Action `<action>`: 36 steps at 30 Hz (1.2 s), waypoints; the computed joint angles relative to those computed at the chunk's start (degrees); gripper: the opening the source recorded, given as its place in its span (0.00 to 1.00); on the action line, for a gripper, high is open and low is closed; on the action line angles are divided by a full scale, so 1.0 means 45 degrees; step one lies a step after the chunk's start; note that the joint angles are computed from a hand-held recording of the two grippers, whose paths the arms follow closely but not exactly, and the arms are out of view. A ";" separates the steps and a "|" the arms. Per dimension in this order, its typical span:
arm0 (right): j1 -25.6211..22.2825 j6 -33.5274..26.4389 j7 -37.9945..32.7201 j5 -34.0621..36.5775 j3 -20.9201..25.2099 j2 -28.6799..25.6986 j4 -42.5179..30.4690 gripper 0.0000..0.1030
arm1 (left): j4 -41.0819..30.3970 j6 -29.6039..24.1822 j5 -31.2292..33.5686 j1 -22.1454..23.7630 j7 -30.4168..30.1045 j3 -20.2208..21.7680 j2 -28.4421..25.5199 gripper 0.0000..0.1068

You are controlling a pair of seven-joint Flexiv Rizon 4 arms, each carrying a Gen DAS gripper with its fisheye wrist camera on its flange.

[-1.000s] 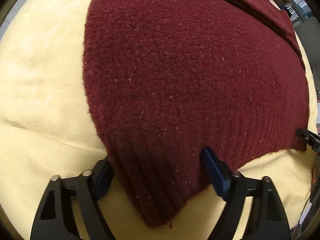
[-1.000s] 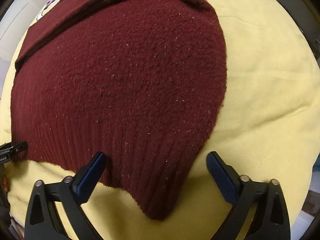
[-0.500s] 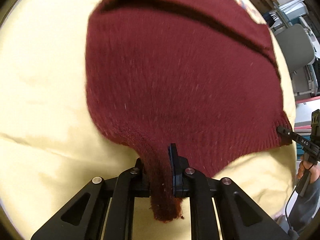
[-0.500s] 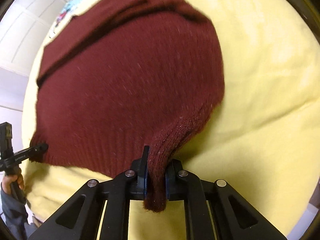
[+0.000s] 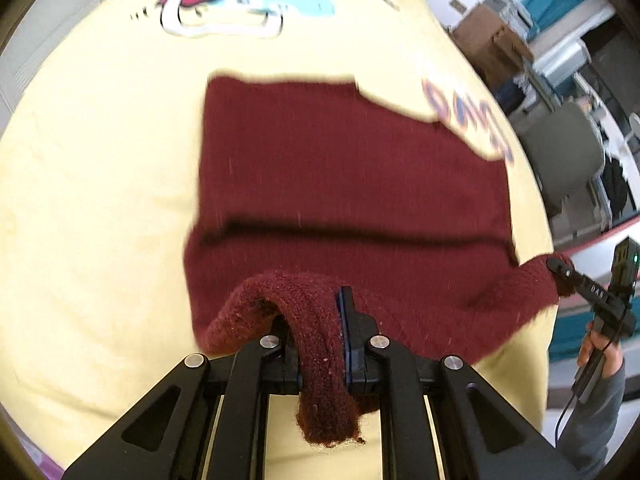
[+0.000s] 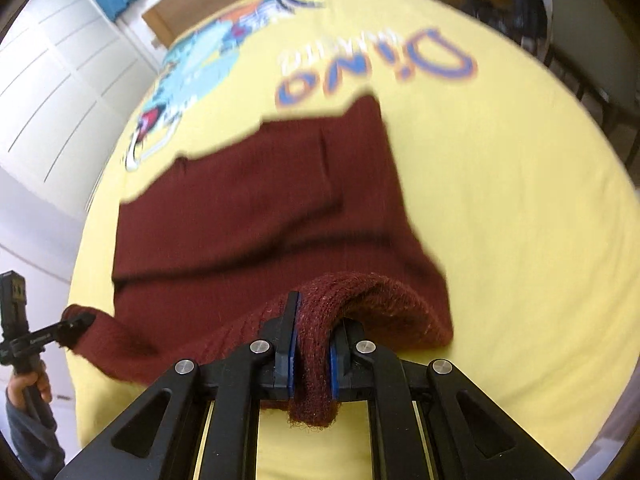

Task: Fold small clothes
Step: 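Lift the hem with both grippers and fold it over toward the collar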

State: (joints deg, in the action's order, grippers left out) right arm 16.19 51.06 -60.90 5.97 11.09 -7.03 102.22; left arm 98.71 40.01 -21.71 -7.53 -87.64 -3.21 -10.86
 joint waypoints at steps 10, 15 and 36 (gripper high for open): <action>0.0038 -0.0755 0.0257 -0.1548 -0.0669 -0.2937 -0.4341 0.10 | -0.4949 -0.1088 0.1441 0.0460 -0.0700 0.0112 -0.3122 0.10; 0.0075 -0.2403 0.0189 -0.1781 -0.0741 -0.4687 -0.6720 0.10 | -0.6995 -0.2239 0.1941 0.0537 -0.1096 0.0219 -0.4677 0.10; 0.0591 -0.2186 0.0574 -0.3288 -0.1239 -0.5214 -0.6441 0.83 | -0.7102 -0.0304 0.4911 -0.0593 -0.1555 0.0971 -0.4770 0.90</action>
State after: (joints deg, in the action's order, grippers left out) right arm 18.85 41.22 -58.31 -8.83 5.52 -30.50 73.23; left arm 66.75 38.64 0.39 -10.20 -94.64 1.16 -32.33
